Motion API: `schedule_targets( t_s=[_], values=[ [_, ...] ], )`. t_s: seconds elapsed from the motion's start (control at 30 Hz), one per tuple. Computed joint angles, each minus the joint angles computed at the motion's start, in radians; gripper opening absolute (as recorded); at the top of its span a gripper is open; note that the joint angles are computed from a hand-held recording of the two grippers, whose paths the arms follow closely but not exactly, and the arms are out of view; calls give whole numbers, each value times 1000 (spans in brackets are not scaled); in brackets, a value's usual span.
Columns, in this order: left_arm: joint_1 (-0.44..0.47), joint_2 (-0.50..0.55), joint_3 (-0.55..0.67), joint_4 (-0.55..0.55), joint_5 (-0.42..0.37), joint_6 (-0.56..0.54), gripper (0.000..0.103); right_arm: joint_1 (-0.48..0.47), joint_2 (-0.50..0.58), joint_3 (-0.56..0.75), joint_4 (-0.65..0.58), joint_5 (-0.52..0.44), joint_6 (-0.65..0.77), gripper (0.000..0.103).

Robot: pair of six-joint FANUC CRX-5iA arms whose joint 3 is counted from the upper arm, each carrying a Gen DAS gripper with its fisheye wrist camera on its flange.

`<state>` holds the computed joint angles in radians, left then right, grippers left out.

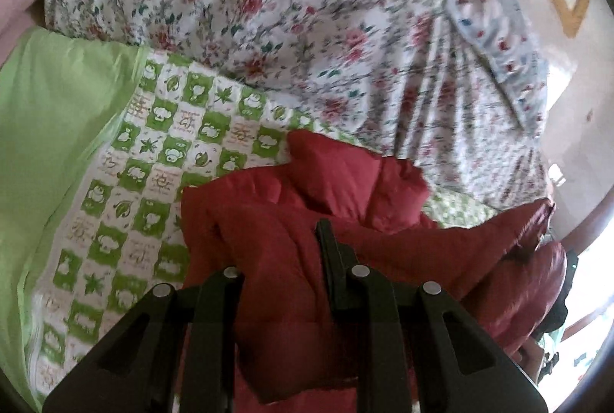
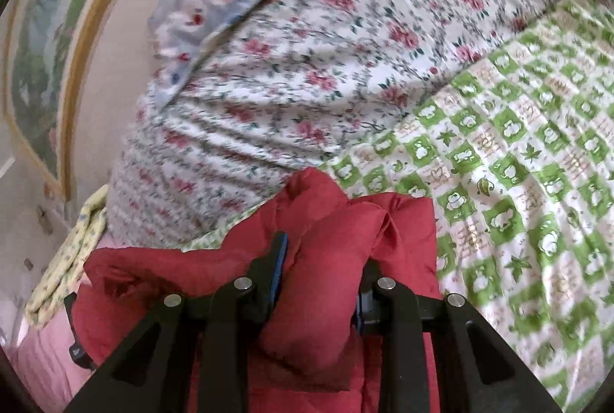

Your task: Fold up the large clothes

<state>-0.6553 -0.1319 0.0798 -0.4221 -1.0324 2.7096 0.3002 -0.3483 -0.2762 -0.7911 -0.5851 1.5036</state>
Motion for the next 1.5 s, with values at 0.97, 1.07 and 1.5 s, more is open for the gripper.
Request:
schedule_targets(
  t_s=[0.97,1.07,1.5],
  values=[
    [314,33,-153,402,268,-305,28,125,333,86,373,216,-457,30],
    [299,-28,-153,348,241,-268,33,140,336,74,421,234,-498,30],
    [-10,172,147,149,52,-349,33,195,364,47,679,265,-720,33]
  ],
)
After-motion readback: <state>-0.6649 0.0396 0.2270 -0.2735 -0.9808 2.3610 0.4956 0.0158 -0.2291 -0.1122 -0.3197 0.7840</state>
